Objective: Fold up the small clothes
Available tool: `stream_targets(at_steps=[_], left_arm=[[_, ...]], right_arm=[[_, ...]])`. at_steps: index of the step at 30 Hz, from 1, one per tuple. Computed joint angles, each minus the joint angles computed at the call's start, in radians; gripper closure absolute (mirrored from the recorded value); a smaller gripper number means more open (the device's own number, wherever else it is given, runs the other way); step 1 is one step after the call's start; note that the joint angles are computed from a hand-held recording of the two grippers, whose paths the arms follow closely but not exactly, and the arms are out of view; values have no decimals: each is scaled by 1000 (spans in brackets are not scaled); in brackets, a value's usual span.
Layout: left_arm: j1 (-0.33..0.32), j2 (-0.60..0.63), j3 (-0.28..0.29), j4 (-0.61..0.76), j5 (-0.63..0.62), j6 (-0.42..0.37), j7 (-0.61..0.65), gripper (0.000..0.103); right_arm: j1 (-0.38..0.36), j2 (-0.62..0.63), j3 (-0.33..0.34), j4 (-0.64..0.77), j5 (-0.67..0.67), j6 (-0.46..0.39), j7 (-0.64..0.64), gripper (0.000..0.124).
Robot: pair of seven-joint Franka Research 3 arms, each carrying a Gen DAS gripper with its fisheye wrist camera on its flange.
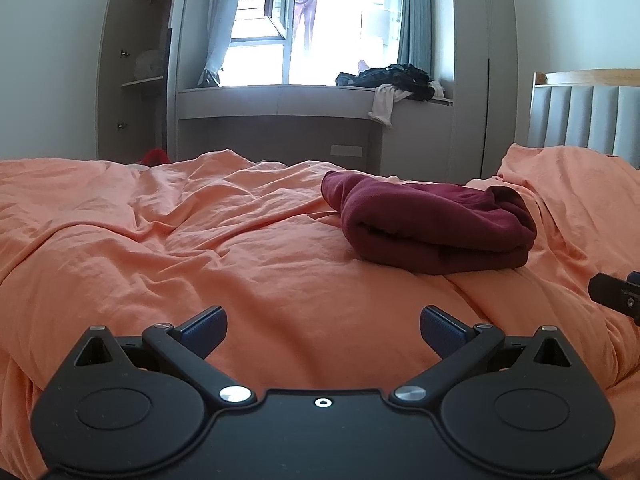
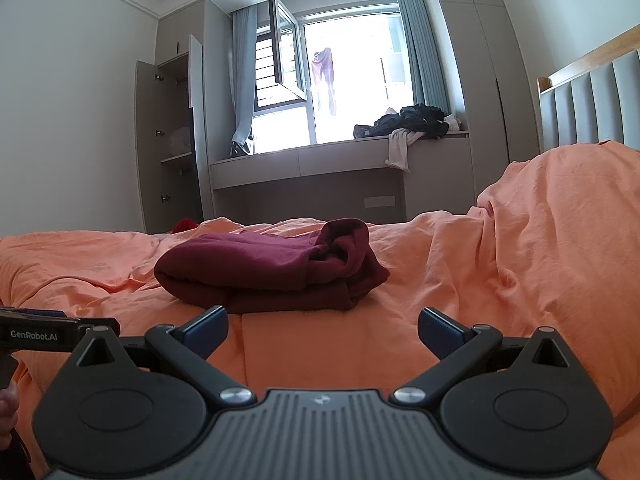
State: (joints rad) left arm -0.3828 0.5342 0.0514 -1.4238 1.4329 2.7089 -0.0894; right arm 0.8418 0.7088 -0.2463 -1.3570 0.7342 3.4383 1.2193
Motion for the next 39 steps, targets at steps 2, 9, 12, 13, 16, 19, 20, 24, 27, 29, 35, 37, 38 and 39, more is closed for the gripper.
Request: stream_targets(at_steps=[2, 9, 12, 13, 16, 19, 20, 24, 27, 29, 35, 37, 38, 39], left_arm=[[0, 0, 0, 0, 0, 1, 4, 0], [-1, 0, -1, -1, -4, -2, 9, 0], [0, 1, -1, 0, -7, 2, 10, 0], [0, 1, -1, 2, -8, 2, 12, 0], [-1, 1, 0, 2, -11, 2, 14, 0], [-1, 2, 0, 2, -12, 2, 15, 0], [-1, 2, 0, 2, -14, 1, 16, 0], [-1, 4, 1, 3, -18, 3, 20, 1], [-1, 4, 2, 3, -20, 4, 21, 0], [-2, 5, 2, 4, -20, 4, 21, 0], [-3, 3, 4, 2, -18, 4, 20, 0], [-4, 7, 4, 7, -16, 3, 22, 0], [-4, 7, 5, 7, -14, 2, 21, 0], [-5, 7, 6, 6, -12, 2, 20, 0]], right_arm=[[-2, 0, 3, 1, -2, 1, -1, 21], [-11, -3, 17, -1, -11, -1, -4, 21], [-19, -4, 27, -2, -18, 1, -3, 21], [-17, -4, 24, -3, -17, 0, -3, 21], [-18, -4, 26, -3, -18, 1, -2, 21], [-22, -4, 31, -2, -19, 5, -2, 21], [-22, -3, 31, -2, -19, 5, -3, 21], [-23, -4, 34, -2, -19, 5, -4, 21], [-28, -4, 40, -2, -22, 7, -6, 21], [-28, -4, 41, -2, -21, 6, -7, 21], [-28, -4, 41, -1, -18, 7, -10, 21], [-28, -4, 41, -2, -17, 7, -11, 21], [-28, -4, 41, -1, -17, 7, -11, 21], [-28, -4, 42, -1, -17, 6, -11, 21]])
